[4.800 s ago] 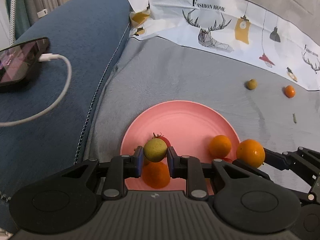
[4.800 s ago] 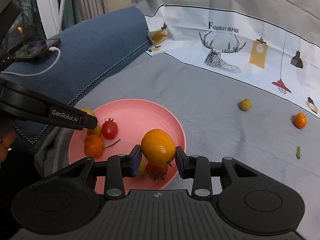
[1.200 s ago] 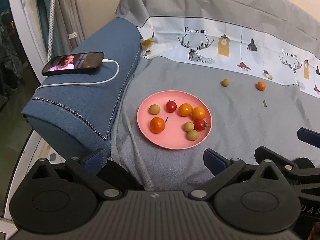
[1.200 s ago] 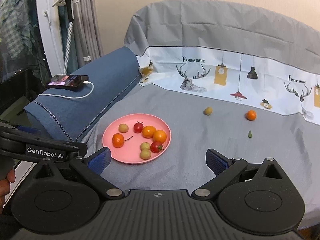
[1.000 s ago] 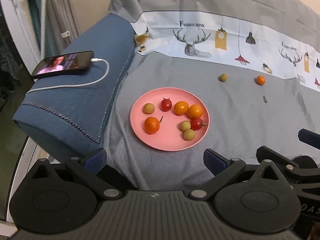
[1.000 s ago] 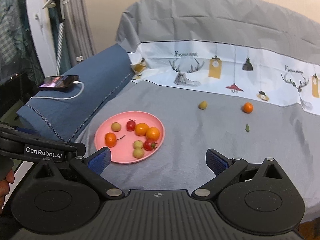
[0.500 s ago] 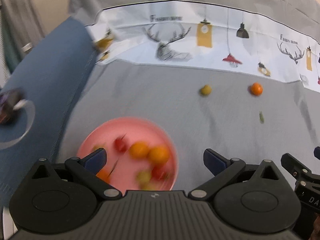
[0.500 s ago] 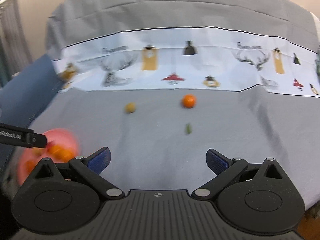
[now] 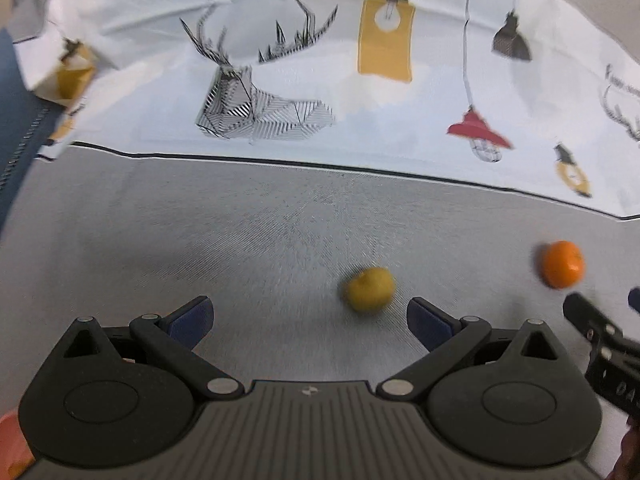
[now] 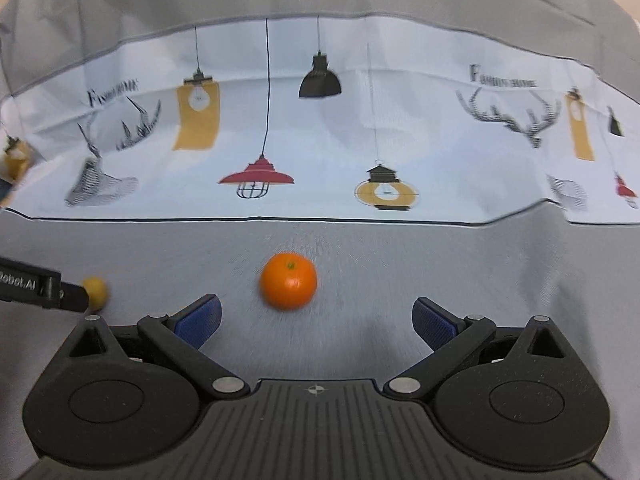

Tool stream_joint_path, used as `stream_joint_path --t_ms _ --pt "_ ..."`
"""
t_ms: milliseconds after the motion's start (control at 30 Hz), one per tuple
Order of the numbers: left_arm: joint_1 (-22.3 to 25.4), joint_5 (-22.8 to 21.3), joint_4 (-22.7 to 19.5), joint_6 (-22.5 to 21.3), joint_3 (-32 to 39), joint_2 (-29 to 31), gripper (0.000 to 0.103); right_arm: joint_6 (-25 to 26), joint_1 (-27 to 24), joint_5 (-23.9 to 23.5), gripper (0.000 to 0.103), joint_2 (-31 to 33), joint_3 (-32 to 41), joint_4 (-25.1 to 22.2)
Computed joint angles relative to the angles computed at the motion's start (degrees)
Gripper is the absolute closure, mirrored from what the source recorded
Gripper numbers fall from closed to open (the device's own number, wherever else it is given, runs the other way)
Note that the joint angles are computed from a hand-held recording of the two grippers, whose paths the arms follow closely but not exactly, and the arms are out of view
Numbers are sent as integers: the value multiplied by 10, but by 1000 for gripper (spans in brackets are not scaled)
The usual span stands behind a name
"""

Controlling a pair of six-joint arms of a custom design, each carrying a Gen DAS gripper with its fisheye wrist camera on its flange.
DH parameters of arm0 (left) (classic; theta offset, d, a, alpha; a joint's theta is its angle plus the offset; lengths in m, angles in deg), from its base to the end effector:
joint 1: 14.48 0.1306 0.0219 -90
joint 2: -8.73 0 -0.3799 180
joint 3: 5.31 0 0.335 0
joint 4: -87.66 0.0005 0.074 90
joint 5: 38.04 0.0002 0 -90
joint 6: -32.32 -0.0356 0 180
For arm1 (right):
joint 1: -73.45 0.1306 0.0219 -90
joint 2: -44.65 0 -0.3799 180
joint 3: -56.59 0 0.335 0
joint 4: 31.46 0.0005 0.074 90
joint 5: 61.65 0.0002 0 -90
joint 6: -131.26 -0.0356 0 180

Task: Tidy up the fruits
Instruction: 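Reach and close the right tool on a kumquat while the left tool grasps a yellow fruit, then carry the kumquat and yellow fruit over the pink plate with both tools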

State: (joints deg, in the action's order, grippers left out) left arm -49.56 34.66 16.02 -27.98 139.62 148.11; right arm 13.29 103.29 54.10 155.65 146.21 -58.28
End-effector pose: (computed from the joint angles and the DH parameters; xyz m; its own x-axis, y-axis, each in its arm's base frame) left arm 0.5682 -0.3867 0.3115 -0.8728 0.0349 -0.4868 0.0203 0.9992 0.0353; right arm 0.4768 0.2551 0.2839 -0.6635 0.1064 -0.7406 0.1293 0.9912 0.0266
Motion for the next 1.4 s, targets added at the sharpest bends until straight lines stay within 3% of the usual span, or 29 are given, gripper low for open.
stream_joint_path --t_ms 100,167,233,367,400,433,467,500,533,633,733,900,1133,1400 --pt "10 3 4 0 16 24 0 4 -13 -5 2 39 21 16" --pt "4 -32 37 -24 -7 18 0 -1 -16 -5 1 60 27 26" --pt "4 -36 61 -31 -28 9 0 13 -9 23 1 65 12 73" --pt "5 -31 49 -24 -17 11 4 12 -9 22 1 63 7 81" --pt "3 -38 48 -18 -20 8 10 16 -9 20 10 61 8 77" --pt "-1 -44 66 -21 -39 -5 36 24 -8 17 32 56 2 86" --pt "-2 -40 75 -33 -46 -11 68 35 -5 14 44 51 -4 95" --pt "-3 -27 68 -41 -42 -12 72 41 -2 10 58 47 -3 91" --pt "-4 -25 58 -36 -38 -12 73 38 -1 9 63 47 1 83" --pt "-6 -16 53 -31 -51 -25 73 17 1 12 64 49 21 45" --pt "-3 17 72 -11 -97 -66 73 -15 3 8 64 31 19 24" --pt "-7 45 108 17 -185 -158 73 -26 24 25 64 -27 -4 2" --pt "-40 16 51 60 -271 -275 73 -71 104 51 64 -129 -44 -55" --pt "-90 -21 -37 142 -411 -434 73 -170 249 57 64 -193 -51 -166"
